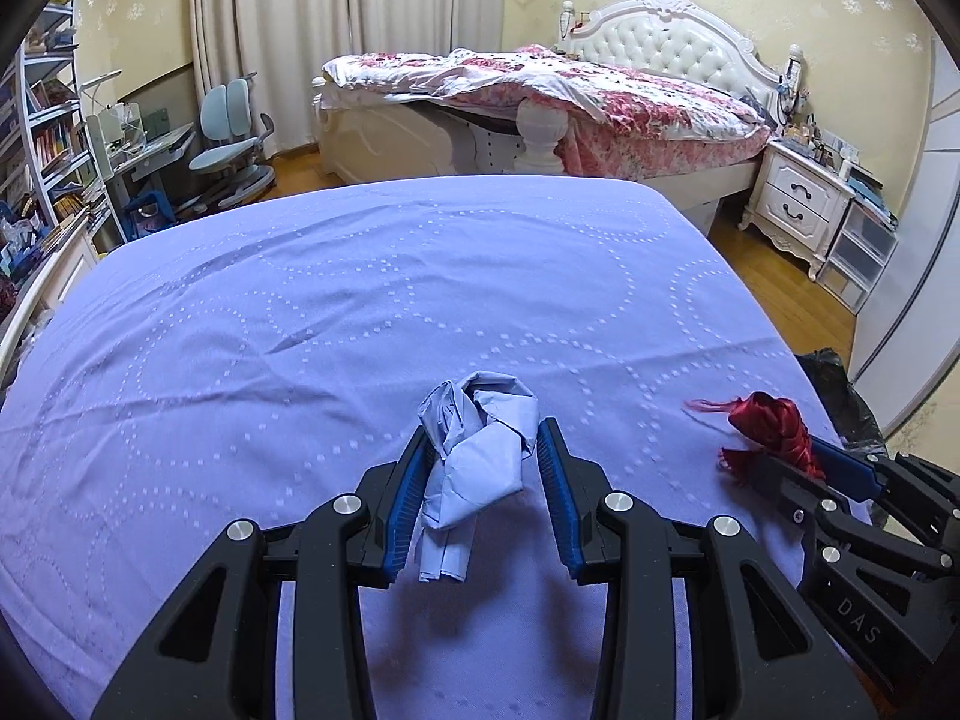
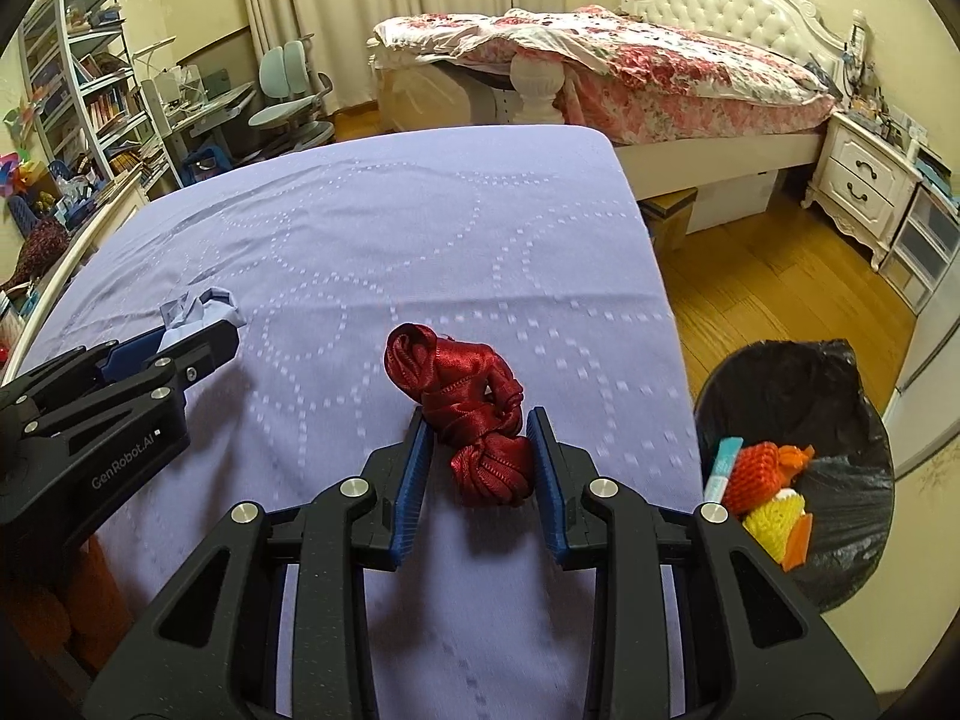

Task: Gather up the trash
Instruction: 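Carry the pale cloth and red yarn over the black bin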

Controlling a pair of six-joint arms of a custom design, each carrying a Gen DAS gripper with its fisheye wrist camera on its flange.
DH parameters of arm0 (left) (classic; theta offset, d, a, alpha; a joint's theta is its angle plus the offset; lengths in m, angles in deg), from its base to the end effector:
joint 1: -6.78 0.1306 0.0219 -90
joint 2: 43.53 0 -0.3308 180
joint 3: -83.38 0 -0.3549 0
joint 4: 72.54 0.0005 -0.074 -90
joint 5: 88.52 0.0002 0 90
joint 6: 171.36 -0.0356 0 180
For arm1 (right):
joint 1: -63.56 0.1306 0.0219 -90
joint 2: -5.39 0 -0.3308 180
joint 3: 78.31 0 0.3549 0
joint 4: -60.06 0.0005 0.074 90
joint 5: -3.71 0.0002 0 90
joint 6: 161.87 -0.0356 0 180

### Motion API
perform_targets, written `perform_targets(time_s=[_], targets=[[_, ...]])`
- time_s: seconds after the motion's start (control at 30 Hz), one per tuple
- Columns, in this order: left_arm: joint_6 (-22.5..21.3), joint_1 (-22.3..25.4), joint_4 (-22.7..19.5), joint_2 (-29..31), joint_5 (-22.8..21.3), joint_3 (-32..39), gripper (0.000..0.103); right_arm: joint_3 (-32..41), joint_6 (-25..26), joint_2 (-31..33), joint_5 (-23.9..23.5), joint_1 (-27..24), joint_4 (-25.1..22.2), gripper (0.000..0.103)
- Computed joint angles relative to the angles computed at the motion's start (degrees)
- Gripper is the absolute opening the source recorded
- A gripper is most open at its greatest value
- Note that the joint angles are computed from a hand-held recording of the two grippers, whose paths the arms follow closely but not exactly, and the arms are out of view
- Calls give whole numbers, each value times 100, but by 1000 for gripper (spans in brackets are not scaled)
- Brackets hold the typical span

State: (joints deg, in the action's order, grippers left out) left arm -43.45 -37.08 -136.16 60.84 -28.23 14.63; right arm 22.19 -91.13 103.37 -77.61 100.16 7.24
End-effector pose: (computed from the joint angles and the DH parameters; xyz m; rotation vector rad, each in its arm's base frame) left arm 0.3823 -0.3436 0.4057 -0.0647 2.3828 0.0119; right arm 0.3985 0.2886 0.3897 -0.3030 2.4322 0.2500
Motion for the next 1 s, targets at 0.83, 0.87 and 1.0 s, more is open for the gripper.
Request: perform_targets(time_s=[0.83,0.87,1.0], targets=[[-575,-784,193,1079,-37,1461,38,-1639,-400,-1757,426,-715,282,31],[-606,-799,191,1155,-23,1566,38,-1684,-434,-1814,439,-835,287,31],[-806,-863,145,1588,90,2156,38,-1720,-454,-1877,478,-1125,313,31]])
